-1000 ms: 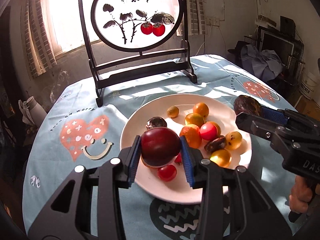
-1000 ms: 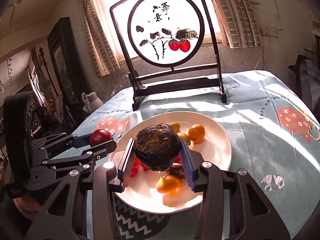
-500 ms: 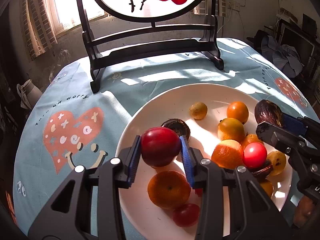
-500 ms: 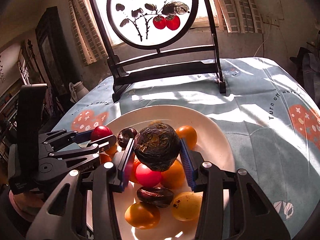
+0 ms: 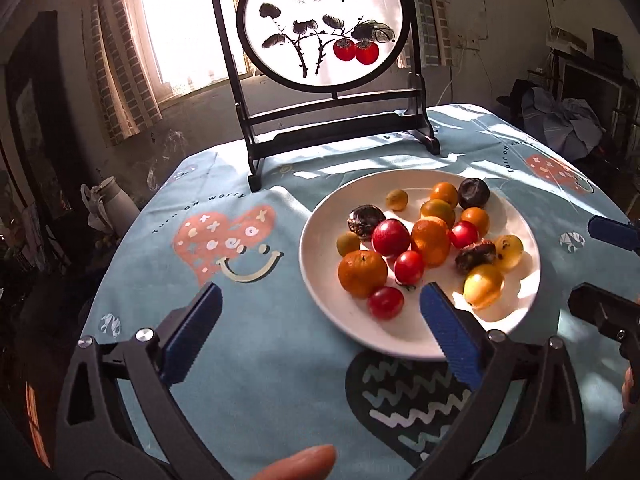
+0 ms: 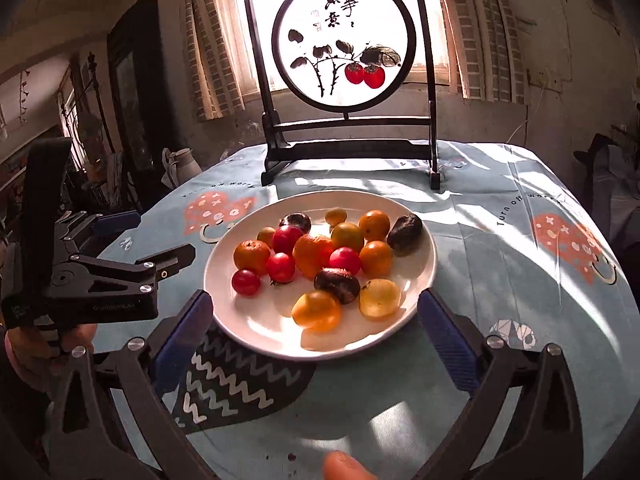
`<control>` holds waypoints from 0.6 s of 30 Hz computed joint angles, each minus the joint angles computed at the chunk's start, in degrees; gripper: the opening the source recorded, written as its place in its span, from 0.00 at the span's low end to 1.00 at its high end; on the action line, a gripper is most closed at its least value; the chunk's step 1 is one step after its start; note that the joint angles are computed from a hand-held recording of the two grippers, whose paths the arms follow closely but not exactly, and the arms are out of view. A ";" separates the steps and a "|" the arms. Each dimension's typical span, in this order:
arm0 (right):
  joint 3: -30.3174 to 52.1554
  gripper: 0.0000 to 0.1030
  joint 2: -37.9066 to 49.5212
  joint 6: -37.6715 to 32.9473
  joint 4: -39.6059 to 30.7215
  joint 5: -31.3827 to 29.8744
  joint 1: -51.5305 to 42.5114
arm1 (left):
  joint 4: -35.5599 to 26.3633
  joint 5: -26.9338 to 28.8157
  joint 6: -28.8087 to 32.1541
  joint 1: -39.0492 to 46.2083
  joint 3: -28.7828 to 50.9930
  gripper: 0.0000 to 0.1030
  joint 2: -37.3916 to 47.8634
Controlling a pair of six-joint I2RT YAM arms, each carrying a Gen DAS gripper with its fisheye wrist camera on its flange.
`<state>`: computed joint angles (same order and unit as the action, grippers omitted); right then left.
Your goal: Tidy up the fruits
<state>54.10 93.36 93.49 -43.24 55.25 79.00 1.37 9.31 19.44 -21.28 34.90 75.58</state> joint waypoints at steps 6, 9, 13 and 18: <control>5.53 0.99 8.68 13.03 -10.35 -2.46 9.32 | -4.36 6.45 3.82 6.03 -9.98 0.98 -10.30; 7.24 0.99 10.84 16.39 -13.54 -2.88 11.63 | -5.14 8.27 5.25 8.06 -12.11 0.98 -11.73; 8.13 0.99 11.75 17.54 -15.42 -3.60 11.89 | -4.53 8.83 5.48 9.47 -12.98 0.98 -12.12; 10.27 0.99 13.54 16.98 -17.29 -3.47 11.89 | 0.74 5.04 4.53 9.22 -15.56 0.98 -13.34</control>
<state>64.37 106.90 110.47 -60.53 51.79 90.89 2.11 14.35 23.97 -12.06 19.34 62.24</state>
